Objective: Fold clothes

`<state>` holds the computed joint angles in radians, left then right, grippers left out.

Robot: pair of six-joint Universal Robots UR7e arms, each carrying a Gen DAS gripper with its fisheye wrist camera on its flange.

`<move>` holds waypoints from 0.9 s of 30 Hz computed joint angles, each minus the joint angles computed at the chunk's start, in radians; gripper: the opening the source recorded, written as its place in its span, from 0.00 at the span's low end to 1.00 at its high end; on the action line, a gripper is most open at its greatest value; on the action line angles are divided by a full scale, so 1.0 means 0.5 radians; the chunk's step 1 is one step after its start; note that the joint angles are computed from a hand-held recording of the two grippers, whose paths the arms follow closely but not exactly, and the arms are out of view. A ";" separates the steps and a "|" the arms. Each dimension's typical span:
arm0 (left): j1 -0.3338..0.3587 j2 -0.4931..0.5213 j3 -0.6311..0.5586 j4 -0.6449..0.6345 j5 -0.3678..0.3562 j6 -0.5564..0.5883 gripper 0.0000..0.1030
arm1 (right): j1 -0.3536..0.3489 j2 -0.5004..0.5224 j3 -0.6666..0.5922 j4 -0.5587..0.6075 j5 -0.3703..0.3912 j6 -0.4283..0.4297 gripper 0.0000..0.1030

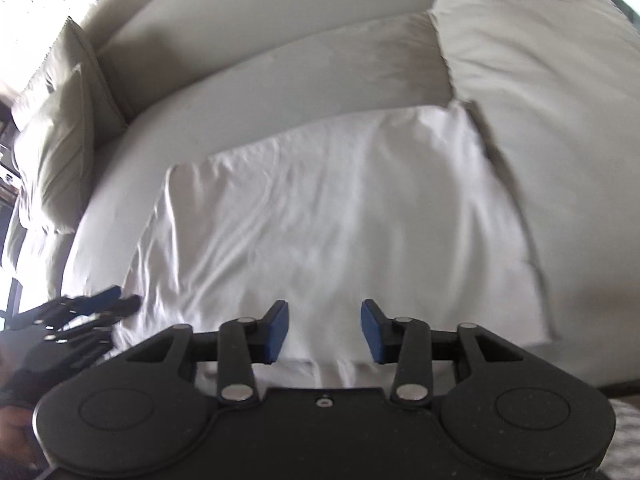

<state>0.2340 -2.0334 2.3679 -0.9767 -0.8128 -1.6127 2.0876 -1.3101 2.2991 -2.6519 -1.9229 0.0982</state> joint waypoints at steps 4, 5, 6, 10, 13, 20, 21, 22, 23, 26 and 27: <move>0.061 -0.008 -0.044 0.164 -0.162 -0.122 0.30 | 0.012 0.143 0.048 -0.075 -0.060 -0.039 0.31; 0.005 -0.036 -0.076 0.283 -0.237 -0.166 0.30 | 0.034 0.138 0.063 -0.066 -0.100 -0.072 0.31; -0.078 -0.078 -0.103 0.432 -0.306 -0.233 0.30 | 0.059 0.121 0.068 -0.020 -0.135 -0.093 0.31; -0.507 -0.441 -0.177 1.000 -0.522 -0.662 0.28 | 0.076 -0.049 0.091 0.183 -0.043 0.006 0.35; -0.616 -0.678 -0.221 1.112 -0.509 -0.943 0.28 | 0.057 -0.054 0.167 -0.068 0.010 0.046 0.47; -0.159 -0.866 -0.185 0.596 -0.279 -0.663 0.24 | -0.013 0.092 0.242 -0.405 0.130 0.266 0.48; -0.089 -0.876 -0.180 0.513 -0.263 -0.604 0.24 | -0.019 0.098 0.247 -0.423 0.136 0.272 0.48; -0.036 -0.892 -0.173 0.440 -0.250 -0.552 0.24 | -0.026 0.100 0.250 -0.434 0.143 0.280 0.48; 0.019 -0.908 -0.164 0.363 -0.239 -0.495 0.24 | -0.033 0.096 0.250 -0.436 0.155 0.289 0.48; 0.128 -0.927 -0.133 0.208 -0.200 -0.378 0.24 | -0.049 0.098 0.252 -0.447 0.175 0.306 0.49; 0.153 -0.926 -0.127 0.174 -0.195 -0.354 0.24 | -0.052 0.102 0.251 -0.450 0.177 0.303 0.49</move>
